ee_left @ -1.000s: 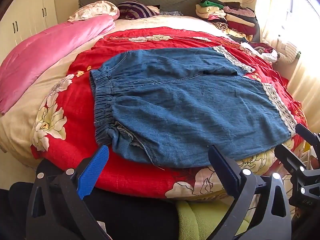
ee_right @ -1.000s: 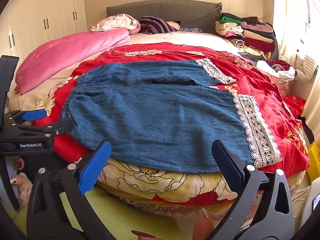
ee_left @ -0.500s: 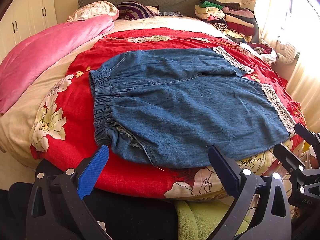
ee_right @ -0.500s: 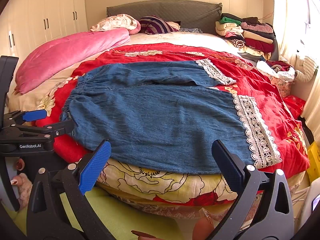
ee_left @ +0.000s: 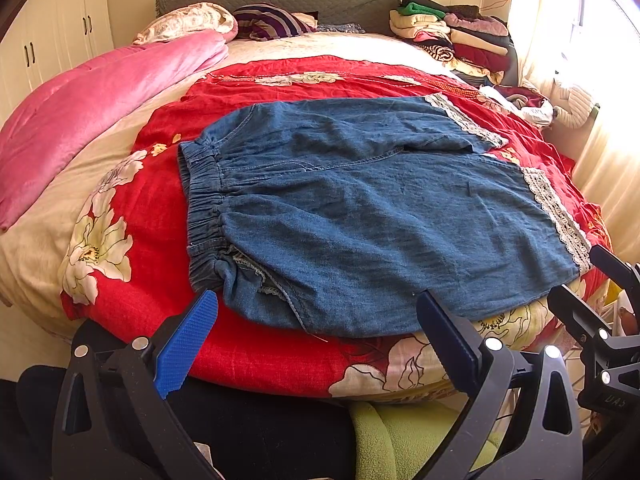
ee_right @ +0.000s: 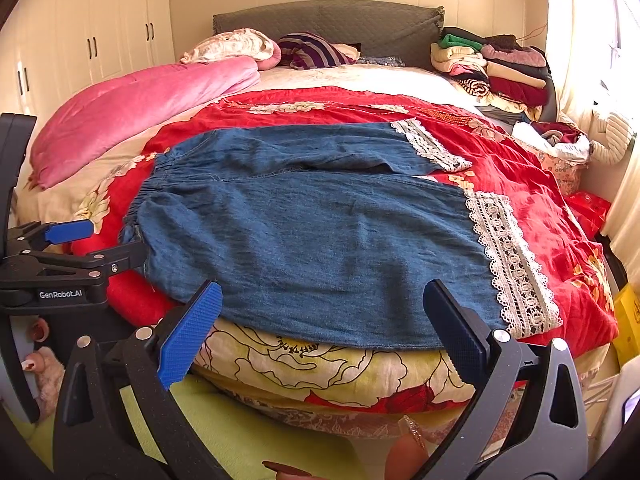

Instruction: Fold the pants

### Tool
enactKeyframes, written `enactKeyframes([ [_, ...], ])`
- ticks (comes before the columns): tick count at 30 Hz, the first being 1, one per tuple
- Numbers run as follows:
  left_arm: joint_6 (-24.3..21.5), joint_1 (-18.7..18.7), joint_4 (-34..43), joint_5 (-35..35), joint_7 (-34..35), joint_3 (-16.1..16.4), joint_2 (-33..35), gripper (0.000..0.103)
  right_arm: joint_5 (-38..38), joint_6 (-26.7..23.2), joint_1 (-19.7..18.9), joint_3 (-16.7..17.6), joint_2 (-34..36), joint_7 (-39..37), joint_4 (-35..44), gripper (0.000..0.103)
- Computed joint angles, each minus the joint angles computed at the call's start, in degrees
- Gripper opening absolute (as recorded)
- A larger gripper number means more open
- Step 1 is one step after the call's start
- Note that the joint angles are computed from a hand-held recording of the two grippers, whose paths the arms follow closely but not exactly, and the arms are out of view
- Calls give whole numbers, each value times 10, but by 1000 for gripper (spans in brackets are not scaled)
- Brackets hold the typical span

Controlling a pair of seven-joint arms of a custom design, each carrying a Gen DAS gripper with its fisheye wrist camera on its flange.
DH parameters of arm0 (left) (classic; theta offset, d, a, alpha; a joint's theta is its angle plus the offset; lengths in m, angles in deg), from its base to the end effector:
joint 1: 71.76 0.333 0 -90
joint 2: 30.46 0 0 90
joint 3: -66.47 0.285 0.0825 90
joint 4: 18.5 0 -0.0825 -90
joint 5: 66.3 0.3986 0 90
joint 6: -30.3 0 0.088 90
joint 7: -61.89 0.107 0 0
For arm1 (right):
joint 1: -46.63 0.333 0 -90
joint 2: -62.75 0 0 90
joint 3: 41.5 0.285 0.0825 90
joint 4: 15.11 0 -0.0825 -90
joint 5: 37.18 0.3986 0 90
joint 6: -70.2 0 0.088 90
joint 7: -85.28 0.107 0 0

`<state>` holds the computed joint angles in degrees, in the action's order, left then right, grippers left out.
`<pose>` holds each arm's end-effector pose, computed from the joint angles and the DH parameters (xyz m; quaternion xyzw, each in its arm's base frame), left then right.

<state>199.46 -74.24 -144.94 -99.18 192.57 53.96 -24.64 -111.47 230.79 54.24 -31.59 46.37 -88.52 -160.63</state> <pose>0.5784 -0.1163 0.3612 -0.5072 0.7934 -0.2865 0.1766 0.4345 0.1834 0.3657 -0.5696 0.7081 -0.3166 0.2720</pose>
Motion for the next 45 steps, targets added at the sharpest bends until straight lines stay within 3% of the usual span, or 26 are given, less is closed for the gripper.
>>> enactKeyframes([
  [24,-26,11,25,-33,33,0,17,99,-5,4,-4,-7,13,-11,17,95],
  [27,-36,11,45,-5,3,6,33,99,-7,44,-11,-24,22,-16,30,95],
  [29,-48,18,65,0,-4,4,44,99,24,92,-15,-41,40,-61,43,95],
  [31,-75,26,93,7,-14,4,59,99,104,133,-13,-60,64,-149,55,95],
  [33,-73,24,115,37,-45,13,74,99,204,161,-2,-79,90,-248,67,95],
  [36,-72,30,155,70,-78,17,99,99,295,171,-1,-80,127,-331,99,95],
  [39,-84,40,203,96,-102,17,129,99,311,170,-9,-76,154,-358,134,95],
  [45,-113,46,308,168,-154,27,199,99,395,141,14,-98,219,-461,222,95],
])
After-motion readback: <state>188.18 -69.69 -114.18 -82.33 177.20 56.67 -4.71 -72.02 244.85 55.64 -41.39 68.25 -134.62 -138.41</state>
